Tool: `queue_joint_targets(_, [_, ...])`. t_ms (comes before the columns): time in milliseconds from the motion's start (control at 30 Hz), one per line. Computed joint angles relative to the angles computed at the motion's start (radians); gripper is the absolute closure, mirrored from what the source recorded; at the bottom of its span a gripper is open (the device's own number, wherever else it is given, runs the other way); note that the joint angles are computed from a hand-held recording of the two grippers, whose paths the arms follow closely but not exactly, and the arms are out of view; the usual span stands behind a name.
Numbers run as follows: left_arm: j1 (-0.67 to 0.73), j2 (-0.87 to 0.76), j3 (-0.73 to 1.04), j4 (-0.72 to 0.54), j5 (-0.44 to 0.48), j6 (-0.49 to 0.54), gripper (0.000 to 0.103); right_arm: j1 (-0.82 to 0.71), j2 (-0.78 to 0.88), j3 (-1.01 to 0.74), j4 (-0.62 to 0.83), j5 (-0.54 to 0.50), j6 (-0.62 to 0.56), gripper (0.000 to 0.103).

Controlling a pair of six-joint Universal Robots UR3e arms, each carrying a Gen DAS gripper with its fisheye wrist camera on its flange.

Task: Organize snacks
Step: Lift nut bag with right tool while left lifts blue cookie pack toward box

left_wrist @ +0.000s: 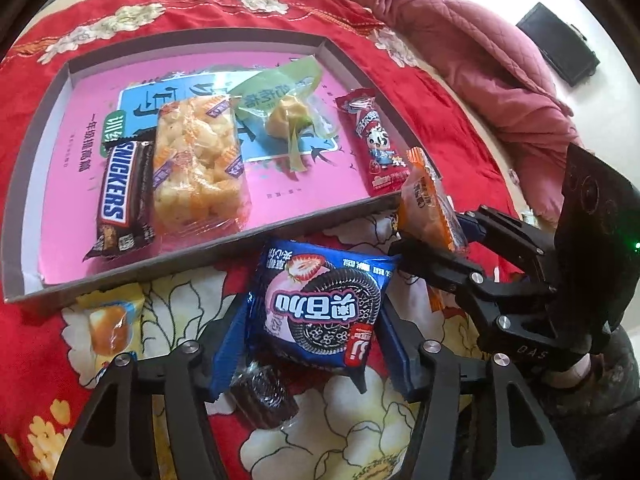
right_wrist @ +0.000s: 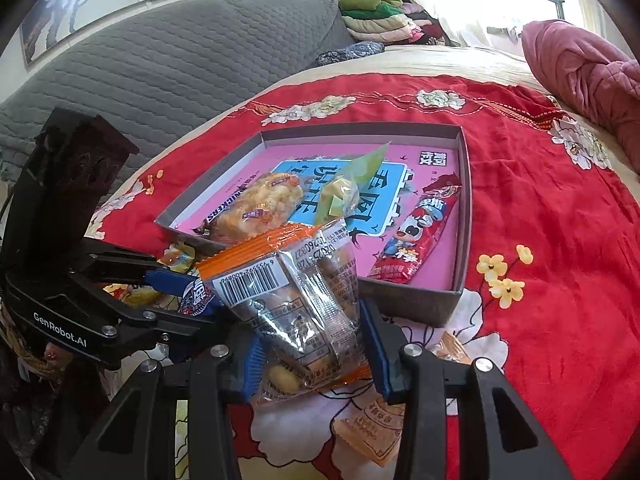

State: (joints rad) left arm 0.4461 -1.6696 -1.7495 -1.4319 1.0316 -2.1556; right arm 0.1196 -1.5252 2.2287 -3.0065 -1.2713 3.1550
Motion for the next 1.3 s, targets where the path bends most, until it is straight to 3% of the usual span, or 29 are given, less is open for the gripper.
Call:
queue_joint_targets(733, [0.049, 0.081, 0.006, -0.059, -0.045, 0.032, 0.047, -0.015, -0.047, 0.034, -0.053, 0.034, 0.019, 0.059])
queue_joint_targets(1300, [0.107, 0.112, 0.054, -0.051, -0.075, 0.008, 0.047, -0.057, -0.053, 0.049, -0.14, 0.077, 0.131, 0.059])
